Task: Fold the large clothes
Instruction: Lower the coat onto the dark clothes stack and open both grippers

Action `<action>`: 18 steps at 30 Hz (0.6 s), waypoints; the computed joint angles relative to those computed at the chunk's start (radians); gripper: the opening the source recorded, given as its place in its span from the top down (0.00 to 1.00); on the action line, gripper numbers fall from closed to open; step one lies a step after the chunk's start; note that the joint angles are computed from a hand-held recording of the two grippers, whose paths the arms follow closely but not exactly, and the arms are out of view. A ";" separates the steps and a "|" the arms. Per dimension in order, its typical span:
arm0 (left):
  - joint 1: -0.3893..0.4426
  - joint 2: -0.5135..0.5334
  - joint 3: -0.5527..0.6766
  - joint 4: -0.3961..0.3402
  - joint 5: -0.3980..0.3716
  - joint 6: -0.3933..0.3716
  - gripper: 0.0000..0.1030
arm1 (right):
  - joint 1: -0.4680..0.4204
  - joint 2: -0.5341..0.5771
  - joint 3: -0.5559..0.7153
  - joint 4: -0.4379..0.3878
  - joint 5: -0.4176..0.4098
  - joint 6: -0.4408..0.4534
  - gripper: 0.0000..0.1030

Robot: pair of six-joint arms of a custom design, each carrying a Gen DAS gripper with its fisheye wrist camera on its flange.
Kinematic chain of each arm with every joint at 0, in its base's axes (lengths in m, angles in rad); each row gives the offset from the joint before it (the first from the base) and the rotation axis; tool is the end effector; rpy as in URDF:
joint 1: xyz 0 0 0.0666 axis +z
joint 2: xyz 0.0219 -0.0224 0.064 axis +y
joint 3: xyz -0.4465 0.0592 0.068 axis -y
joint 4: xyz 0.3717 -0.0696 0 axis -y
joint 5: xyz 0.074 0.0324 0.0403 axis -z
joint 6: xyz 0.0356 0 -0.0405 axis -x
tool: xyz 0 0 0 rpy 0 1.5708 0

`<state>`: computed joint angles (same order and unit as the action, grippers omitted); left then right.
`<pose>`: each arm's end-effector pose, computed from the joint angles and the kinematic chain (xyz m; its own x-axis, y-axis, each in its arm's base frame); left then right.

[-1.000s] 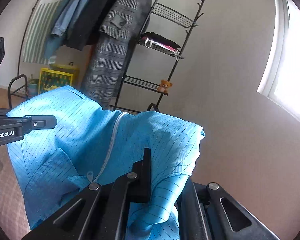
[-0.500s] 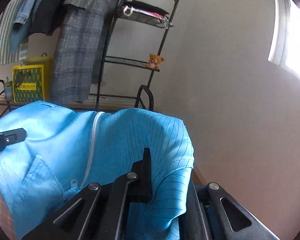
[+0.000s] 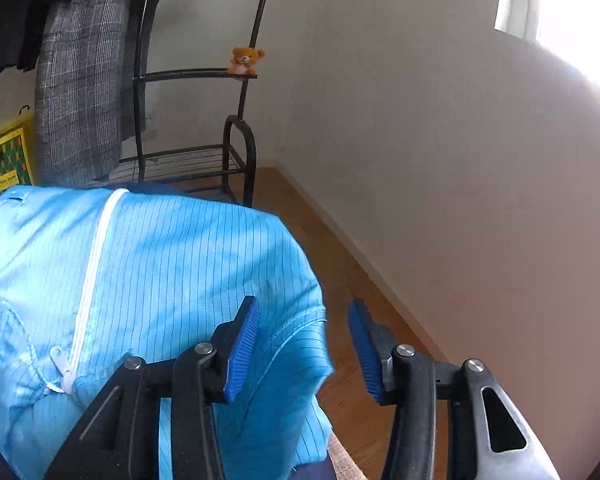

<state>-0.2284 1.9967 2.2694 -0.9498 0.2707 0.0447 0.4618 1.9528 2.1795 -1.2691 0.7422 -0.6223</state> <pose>0.6898 -0.1705 0.5412 -0.6285 0.1019 -0.7711 0.3935 0.8968 -0.2022 0.6053 0.2740 0.5164 -0.6418 0.1604 -0.7499 0.4317 0.8838 -0.1804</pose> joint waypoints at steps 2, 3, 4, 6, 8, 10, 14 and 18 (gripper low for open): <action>0.008 -0.045 -0.041 0.004 0.015 -0.017 0.71 | 0.015 -0.024 -0.009 0.002 0.010 -0.014 0.53; 0.011 -0.071 -0.063 0.007 0.021 -0.029 0.71 | 0.023 -0.039 -0.017 0.000 0.011 -0.022 0.52; 0.015 -0.100 -0.092 0.016 0.026 -0.041 0.71 | 0.032 -0.049 -0.014 -0.007 0.013 -0.027 0.52; 0.024 -0.159 -0.144 0.026 0.042 -0.058 0.71 | 0.059 -0.070 -0.010 -0.031 0.041 -0.032 0.52; 0.037 -0.216 -0.182 0.021 0.069 -0.066 0.71 | 0.090 -0.085 0.007 -0.067 0.071 -0.029 0.52; 0.050 -0.278 -0.223 0.021 0.095 -0.072 0.71 | 0.123 -0.099 0.034 -0.107 0.090 -0.040 0.52; 0.077 -0.400 -0.290 0.006 0.143 -0.099 0.71 | 0.198 -0.124 0.095 -0.210 0.134 -0.090 0.52; 0.117 -0.515 -0.348 -0.025 0.209 -0.123 0.71 | 0.290 -0.121 0.185 -0.348 0.197 -0.172 0.52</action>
<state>-0.1115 1.4816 1.9209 -0.9746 0.4795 -0.0787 0.7520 1.8320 2.3642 -1.6168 0.9393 -0.7946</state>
